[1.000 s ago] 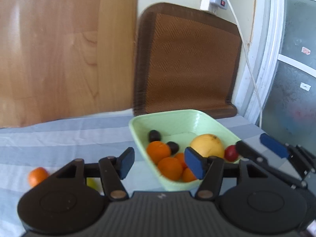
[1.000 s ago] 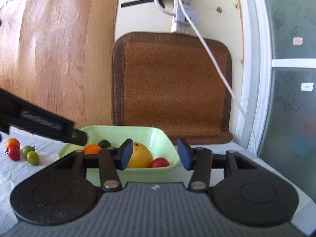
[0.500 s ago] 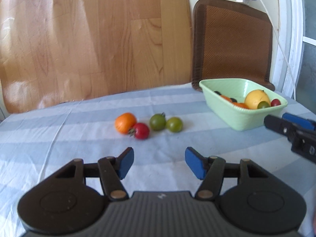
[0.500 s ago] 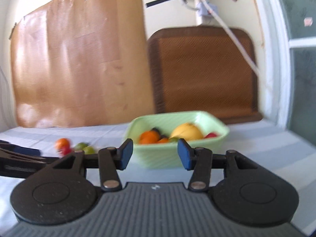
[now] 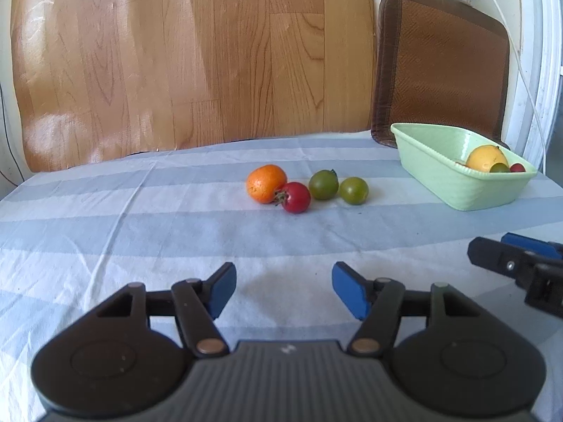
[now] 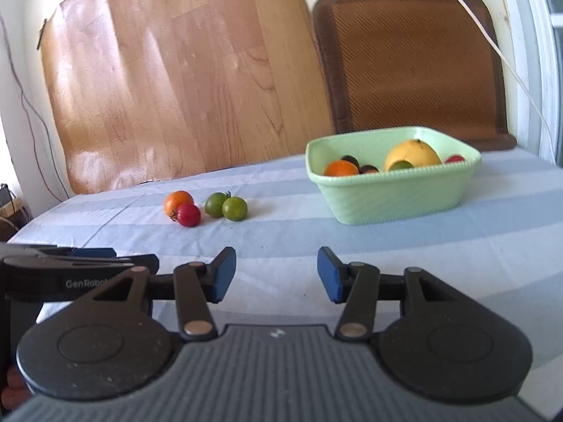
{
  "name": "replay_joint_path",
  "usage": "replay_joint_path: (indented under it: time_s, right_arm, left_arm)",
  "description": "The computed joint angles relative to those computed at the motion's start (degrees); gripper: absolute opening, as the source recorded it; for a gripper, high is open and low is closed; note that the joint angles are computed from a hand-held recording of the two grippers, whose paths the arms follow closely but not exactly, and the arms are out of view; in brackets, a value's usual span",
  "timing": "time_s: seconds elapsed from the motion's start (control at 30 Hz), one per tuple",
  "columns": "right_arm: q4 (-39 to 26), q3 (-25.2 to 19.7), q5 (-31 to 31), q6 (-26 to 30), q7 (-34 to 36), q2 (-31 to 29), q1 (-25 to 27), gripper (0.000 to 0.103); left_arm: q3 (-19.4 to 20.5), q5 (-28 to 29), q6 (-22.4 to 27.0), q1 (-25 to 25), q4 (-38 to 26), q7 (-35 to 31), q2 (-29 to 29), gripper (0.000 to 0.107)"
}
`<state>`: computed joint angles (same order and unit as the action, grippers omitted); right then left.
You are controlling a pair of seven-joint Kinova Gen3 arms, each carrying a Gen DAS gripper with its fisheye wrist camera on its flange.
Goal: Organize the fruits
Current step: 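Move both open grippers back toward the remaining fruits on the cloth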
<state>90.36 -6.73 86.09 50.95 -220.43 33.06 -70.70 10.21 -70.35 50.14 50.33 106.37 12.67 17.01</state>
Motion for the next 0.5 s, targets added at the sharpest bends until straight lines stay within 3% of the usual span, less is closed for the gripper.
replay_joint_path:
  time_s: [0.5]
  right_arm:
    - [1.1,-0.7,1.6,-0.4,-2.0,-0.3,0.5,0.059]
  left_arm:
    - [0.2,-1.9,1.0,0.6,0.4,1.1,0.4,0.065]
